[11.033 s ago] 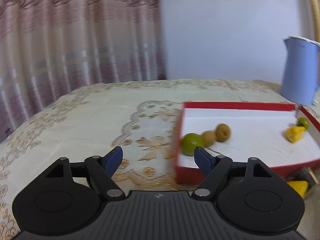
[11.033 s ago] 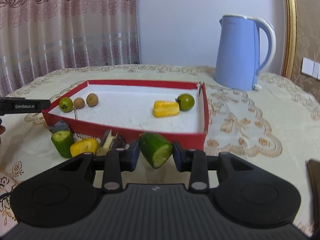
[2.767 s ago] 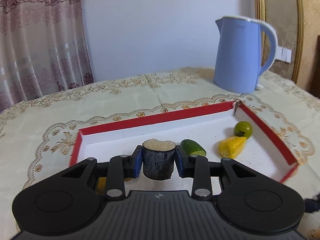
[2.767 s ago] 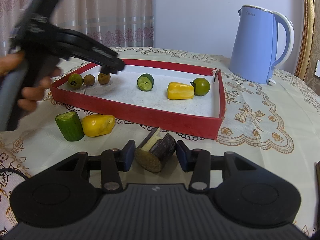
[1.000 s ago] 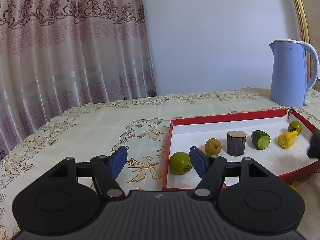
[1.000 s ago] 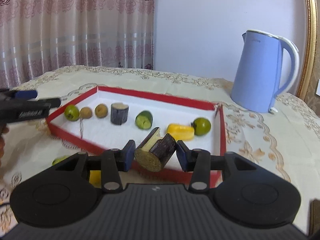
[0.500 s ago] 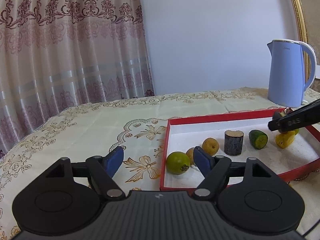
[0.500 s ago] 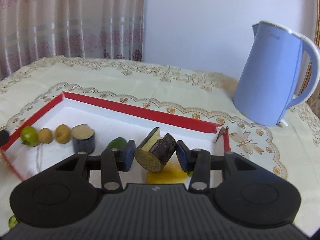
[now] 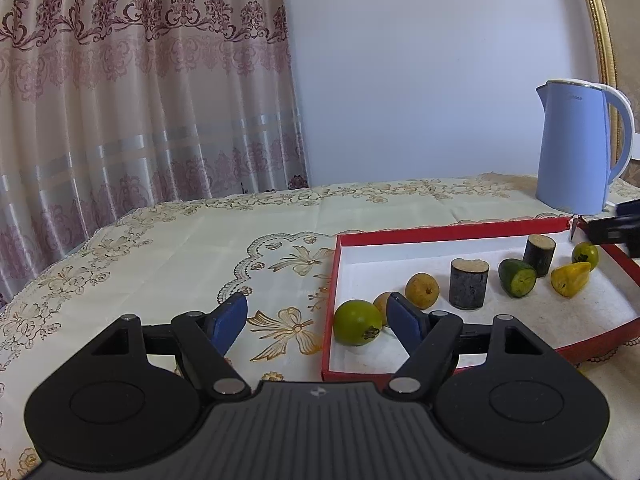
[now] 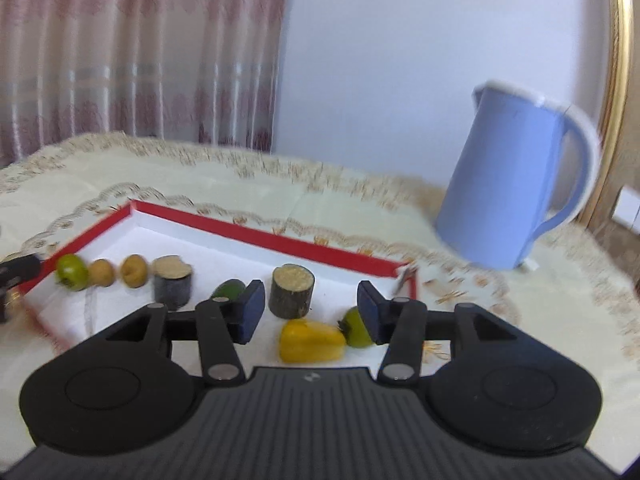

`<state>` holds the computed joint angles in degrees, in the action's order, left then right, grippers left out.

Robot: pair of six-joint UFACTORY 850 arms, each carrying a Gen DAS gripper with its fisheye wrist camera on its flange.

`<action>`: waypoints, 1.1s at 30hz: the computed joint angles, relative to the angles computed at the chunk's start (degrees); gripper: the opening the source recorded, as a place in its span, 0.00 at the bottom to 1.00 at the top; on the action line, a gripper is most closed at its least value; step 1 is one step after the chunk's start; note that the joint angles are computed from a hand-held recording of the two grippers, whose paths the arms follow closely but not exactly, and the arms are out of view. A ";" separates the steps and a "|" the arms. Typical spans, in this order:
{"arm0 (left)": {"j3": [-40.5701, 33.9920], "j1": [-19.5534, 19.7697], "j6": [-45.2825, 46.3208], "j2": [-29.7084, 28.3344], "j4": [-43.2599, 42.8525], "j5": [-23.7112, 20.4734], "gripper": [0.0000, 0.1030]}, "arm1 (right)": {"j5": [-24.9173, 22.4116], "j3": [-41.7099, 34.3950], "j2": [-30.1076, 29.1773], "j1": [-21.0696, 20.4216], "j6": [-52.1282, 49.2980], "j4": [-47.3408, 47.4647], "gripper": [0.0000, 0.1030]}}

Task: Organize fruits
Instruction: 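Carry the eggplant piece over the tray and open the right gripper to drop it, then close the left gripper on the green cucumber piece while the right tool moves toward the yellow pepper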

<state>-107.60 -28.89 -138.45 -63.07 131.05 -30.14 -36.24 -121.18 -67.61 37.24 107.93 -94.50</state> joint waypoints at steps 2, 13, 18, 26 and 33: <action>0.13 0.06 -0.58 0.11 0.75 0.45 0.74 | -3.43 7.54 3.77 1.49 8.71 -8.10 0.47; 11.02 0.07 -23.43 6.76 28.87 5.61 0.74 | -5.89 21.91 9.61 4.41 33.53 -16.53 0.54; 13.12 -1.79 -16.75 7.26 28.30 4.61 0.74 | -5.00 21.49 8.59 4.58 33.74 -15.69 0.58; 13.77 -1.62 -26.29 7.74 40.81 6.76 0.74 | -5.47 21.57 8.31 5.17 34.03 -16.05 0.64; 11.33 -1.55 -30.04 6.56 45.15 11.71 0.74 | -4.96 21.45 8.13 5.21 34.58 -15.87 0.64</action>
